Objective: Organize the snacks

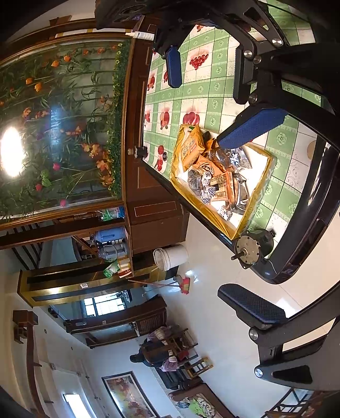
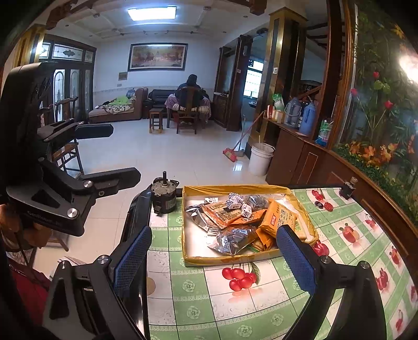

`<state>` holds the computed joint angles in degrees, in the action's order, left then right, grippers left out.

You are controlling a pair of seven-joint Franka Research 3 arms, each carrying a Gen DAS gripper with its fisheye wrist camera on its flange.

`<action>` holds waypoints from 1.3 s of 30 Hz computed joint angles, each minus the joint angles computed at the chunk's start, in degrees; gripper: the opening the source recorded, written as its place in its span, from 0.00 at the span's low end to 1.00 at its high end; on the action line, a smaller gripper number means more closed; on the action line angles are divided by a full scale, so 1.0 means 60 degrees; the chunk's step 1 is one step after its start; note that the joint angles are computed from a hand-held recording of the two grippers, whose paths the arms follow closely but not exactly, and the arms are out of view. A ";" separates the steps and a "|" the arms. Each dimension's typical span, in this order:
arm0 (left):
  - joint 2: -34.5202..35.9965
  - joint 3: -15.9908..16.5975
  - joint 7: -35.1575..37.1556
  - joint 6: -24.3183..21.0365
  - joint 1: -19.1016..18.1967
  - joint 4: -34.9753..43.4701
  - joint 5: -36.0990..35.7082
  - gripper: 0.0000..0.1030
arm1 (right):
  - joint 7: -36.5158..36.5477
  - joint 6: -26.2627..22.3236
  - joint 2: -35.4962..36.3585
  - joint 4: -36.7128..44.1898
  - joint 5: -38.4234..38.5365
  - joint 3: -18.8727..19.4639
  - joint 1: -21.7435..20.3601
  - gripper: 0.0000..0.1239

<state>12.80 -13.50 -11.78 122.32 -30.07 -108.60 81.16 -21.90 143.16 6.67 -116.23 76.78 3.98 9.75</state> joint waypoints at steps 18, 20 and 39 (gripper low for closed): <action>-0.0029 -0.0029 0.0071 0.0104 0.0047 -0.0108 -0.0133 1.00 | -0.0027 -0.0038 -0.0011 0.0006 -0.0168 0.0035 0.0054 0.78; -0.0039 -0.0021 0.0042 0.0178 0.0061 -0.0126 -0.0160 1.00 | -0.0047 -0.0040 0.0001 0.0020 -0.0173 0.0045 0.0064 0.78; -0.0136 0.0024 0.0152 0.0938 0.0356 -0.0234 -0.0629 1.00 | 0.0191 -0.0101 0.0292 0.0221 -0.0494 0.0149 0.0066 0.78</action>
<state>11.98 -13.36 -10.86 127.95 -27.93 -110.01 77.38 -20.75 142.56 8.42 -114.90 73.82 4.87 10.14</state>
